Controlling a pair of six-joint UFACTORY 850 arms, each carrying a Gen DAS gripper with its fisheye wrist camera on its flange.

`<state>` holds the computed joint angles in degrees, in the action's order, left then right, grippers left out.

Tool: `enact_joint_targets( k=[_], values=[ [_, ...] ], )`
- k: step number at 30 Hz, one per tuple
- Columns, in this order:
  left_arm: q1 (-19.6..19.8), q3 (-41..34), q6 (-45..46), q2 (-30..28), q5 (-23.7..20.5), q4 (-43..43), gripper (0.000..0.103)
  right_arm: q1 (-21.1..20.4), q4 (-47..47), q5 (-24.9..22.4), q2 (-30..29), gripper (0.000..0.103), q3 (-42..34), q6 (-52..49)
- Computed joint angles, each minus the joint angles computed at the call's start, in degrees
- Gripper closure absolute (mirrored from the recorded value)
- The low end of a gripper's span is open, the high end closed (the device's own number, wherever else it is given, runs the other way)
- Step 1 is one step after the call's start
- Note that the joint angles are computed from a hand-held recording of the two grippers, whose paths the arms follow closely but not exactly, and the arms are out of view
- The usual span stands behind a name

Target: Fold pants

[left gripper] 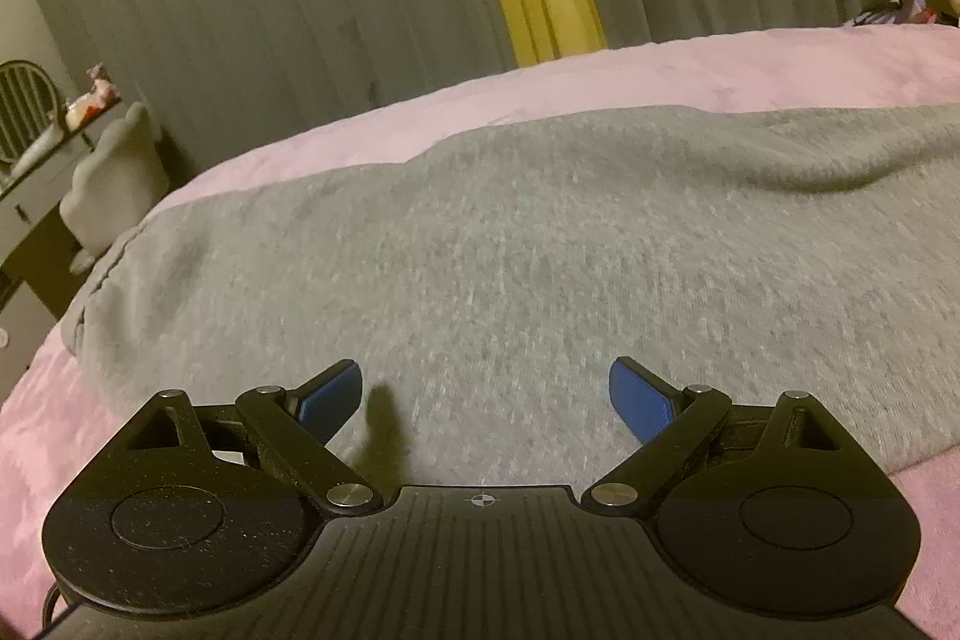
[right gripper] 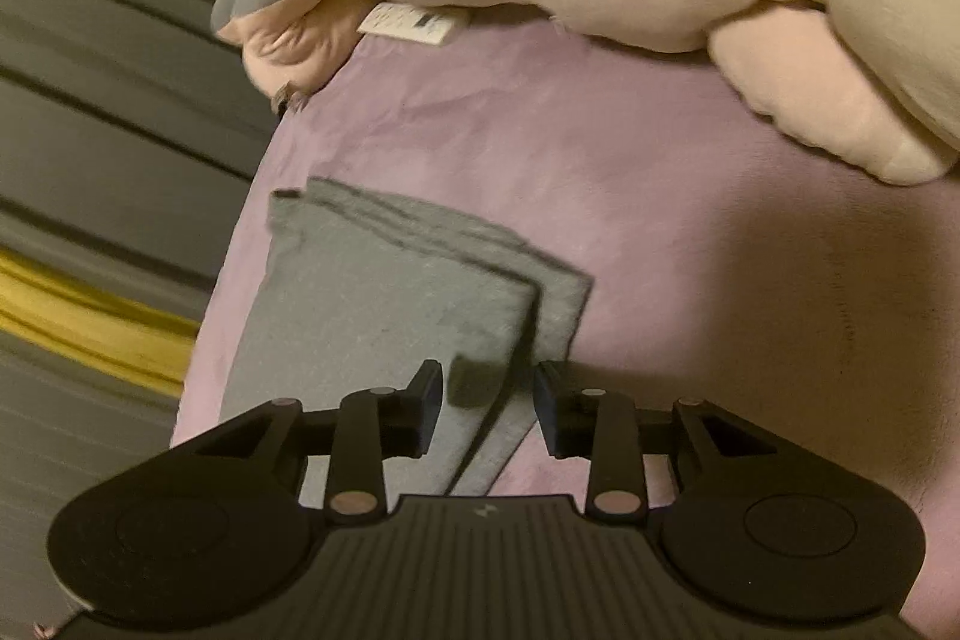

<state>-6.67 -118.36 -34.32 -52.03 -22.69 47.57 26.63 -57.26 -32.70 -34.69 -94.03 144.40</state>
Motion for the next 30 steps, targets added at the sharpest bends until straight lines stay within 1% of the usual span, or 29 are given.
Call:
enact_joint_targets(
  k=[1,2,3,4,5,7,8,11,13,15,16,17,18,19,21,22,23,26,27,28,29,30],
  values=[
    [-0.02,0.05,0.00,-0.01,0.03,0.16,0.008,0.04,1.30,-1.06,0.10,0.066,0.08,-0.96],
    [-0.05,0.05,-0.11,-0.04,-0.04,0.25,0.008,0.17,2.00,-2.41,0.23,0.066,0.17,-1.56],
    [-0.05,-0.05,-0.10,-0.13,-0.14,0.09,0.008,0.21,0.42,-2.28,0.75,0.064,1.15,0.24],
    [-0.05,-0.12,-0.12,-0.20,-0.17,0.02,0.008,0.09,-2.85,-1.03,1.29,0.058,2.67,4.44],
    [-0.03,-0.19,-0.08,-0.29,-0.15,0.00,0.007,0.07,-6.89,0.26,1.93,0.048,4.25,9.71],
    [-0.02,-0.16,-0.05,-0.29,-0.13,0.13,0.007,-0.28,-12.49,2.07,2.15,0.042,5.64,16.67],
    [-0.02,-0.16,-0.10,-0.31,-0.06,0.22,0.007,-0.33,-12.94,2.13,1.90,0.040,5.35,16.86],
    [0.09,-0.26,0.46,-0.32,0.01,-0.52,0.007,-0.37,-11.88,1.40,0.47,0.037,2.99,14.03],
    [0.12,-0.44,0.66,-0.45,-0.04,-0.95,0.007,-0.40,-13.02,1.36,-0.13,0.037,2.15,15.26],
    [0.13,-0.52,0.59,-0.53,-0.05,-1.12,0.007,-0.58,-14.76,2.13,-0.39,0.047,2.05,17.70],
    [0.14,-0.57,0.69,-0.58,-0.07,-1.30,0.007,-0.59,-14.89,2.37,-0.61,0.064,1.86,17.69],
    [0.16,-0.72,0.94,-0.66,-0.16,-1.65,0.007,-0.67,-13.92,2.57,-0.95,0.077,1.40,16.07],
    [0.19,-0.87,1.26,-0.73,-0.25,-2.26,0.007,-0.70,-12.63,2.67,-1.33,0.078,0.92,13.89],
    [0.24,-1.03,1.66,-0.79,-0.32,-2.97,0.006,-0.68,-11.50,2.57,-1.72,0.080,0.50,12.12],
    [0.40,-1.50,2.67,-1.00,-0.48,-4.64,0.006,-0.43,-12.41,2.05,-1.93,0.081,0.63,12.34],
    [0.45,-1.70,2.94,-1.11,-0.56,-5.15,0.006,-0.38,-12.51,1.86,-1.89,0.083,0.74,12.15],
    [0.51,-1.89,3.25,-1.19,-0.63,-5.66,0.006,-0.42,-11.44,1.73,-1.93,0.084,0.53,10.60],
    [0.71,-2.73,4.59,-1.50,-1.10,-7.45,0.005,-0.70,-7.04,1.19,-2.39,0.084,-0.94,3.64],
    [0.77,-3.16,3.37,-1.65,-1.24,-6.24,0.005,-0.78,-4.34,0.50,-2.72,0.084,-1.91,-0.32],
    [0.77,-3.24,-0.06,-1.66,-1.37,-2.75,0.005,-0.79,-0.71,-1.10,-3.28,0.082,-3.51,-5.67],
    [0.76,-3.93,-4.04,-1.99,-2.30,1.22,0.006,-0.73,2.41,-2.97,-3.89,0.074,-5.17,-9.93],
    [0.86,-6.00,-7.18,-2.97,-4.51,3.50,0.006,-0.54,6.26,-6.22,-4.84,0.070,-7.71,-14.69]
  ],
)
